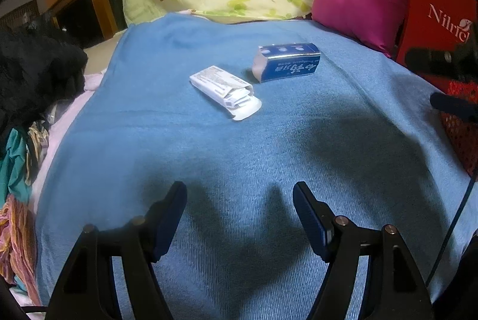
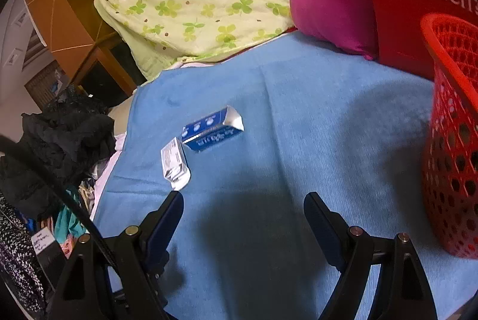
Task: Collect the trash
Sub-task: 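Move both tools back over the white tube box and blue box, then close the left tool on the white tube box while the right tool grasps the blue box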
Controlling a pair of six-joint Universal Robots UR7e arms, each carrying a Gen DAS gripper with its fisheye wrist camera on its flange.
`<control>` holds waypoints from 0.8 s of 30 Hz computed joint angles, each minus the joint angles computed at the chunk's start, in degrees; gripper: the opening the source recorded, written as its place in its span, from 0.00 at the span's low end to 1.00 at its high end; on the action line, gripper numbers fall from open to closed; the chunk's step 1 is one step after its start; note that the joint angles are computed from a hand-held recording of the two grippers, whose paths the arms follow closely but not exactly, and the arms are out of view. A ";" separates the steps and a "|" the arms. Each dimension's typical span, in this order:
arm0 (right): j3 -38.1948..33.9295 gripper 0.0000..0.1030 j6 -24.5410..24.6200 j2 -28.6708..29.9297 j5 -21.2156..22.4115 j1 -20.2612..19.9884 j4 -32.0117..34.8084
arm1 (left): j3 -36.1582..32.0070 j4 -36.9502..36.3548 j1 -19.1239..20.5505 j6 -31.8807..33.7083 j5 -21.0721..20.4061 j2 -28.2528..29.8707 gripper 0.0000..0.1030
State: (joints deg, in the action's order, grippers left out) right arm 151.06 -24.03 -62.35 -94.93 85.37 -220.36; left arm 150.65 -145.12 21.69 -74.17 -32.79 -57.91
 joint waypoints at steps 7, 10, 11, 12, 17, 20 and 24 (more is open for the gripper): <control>-4.80 0.83 1.48 1.18 2.09 0.96 1.77 | -0.03 -8.54 4.26 5.35 1.05 -0.63 0.72; -7.16 0.83 6.26 -0.16 6.74 -1.30 9.87 | -1.11 -11.70 6.43 9.05 2.73 0.03 0.72; -8.20 0.83 7.75 0.05 7.83 -1.72 11.87 | -1.45 -12.48 7.04 10.03 3.19 0.23 0.72; -9.35 0.83 9.04 0.53 8.56 -1.92 13.61 | -1.92 -13.65 7.89 11.39 3.81 0.51 0.72; -14.79 0.83 13.96 3.61 11.30 -2.06 20.76 | -3.77 -17.46 11.61 16.79 5.92 1.13 0.72; -17.96 0.83 17.99 5.31 14.02 -2.72 25.90 | -4.20 -17.77 13.41 17.31 6.56 0.31 0.72; -21.57 0.83 22.55 7.91 15.09 -2.36 28.26 | -4.27 -18.99 15.01 18.23 6.94 -0.72 0.72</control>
